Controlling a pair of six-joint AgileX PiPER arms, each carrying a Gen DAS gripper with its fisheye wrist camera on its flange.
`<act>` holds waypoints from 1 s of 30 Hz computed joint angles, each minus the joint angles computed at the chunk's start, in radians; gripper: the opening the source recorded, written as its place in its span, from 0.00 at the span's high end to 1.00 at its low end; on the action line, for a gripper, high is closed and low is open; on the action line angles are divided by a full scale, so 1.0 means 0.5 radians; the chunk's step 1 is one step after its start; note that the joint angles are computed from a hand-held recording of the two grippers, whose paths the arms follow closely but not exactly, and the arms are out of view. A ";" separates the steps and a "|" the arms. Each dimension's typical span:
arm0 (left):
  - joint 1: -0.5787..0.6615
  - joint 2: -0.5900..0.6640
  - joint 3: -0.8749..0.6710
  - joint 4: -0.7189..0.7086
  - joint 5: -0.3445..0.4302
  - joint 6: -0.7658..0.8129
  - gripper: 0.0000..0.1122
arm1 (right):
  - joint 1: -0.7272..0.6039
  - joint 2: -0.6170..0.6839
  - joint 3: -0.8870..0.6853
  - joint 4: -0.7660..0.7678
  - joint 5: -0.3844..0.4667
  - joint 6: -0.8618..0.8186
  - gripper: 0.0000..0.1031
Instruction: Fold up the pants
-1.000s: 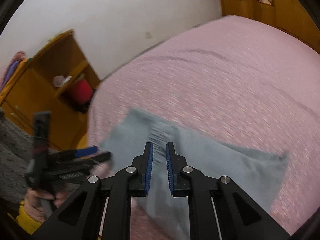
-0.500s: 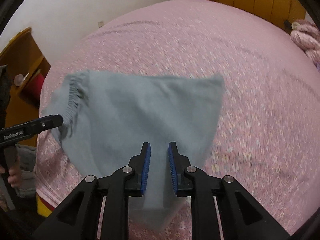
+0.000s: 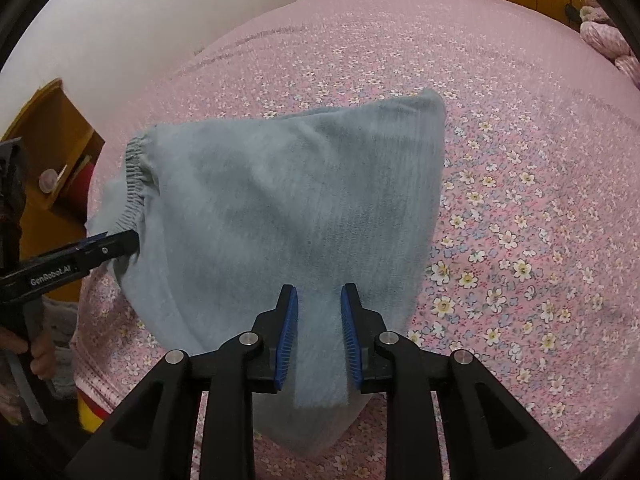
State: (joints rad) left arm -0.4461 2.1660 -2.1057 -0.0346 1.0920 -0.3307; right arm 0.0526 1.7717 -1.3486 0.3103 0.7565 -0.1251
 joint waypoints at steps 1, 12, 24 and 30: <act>-0.001 -0.002 0.002 0.005 0.002 0.000 0.65 | 0.001 0.003 -0.003 -0.001 0.000 -0.002 0.76; -0.113 0.140 -0.209 0.232 0.065 -0.117 0.72 | 0.037 -0.064 0.012 -0.123 -0.017 0.097 0.76; -0.058 -0.296 0.220 0.188 -0.501 -0.011 0.86 | 0.119 -0.122 -0.100 -0.313 0.008 0.236 0.76; 0.096 -0.376 0.427 -0.092 -0.497 0.137 0.85 | 0.122 -0.096 -0.110 -0.327 0.039 0.266 0.76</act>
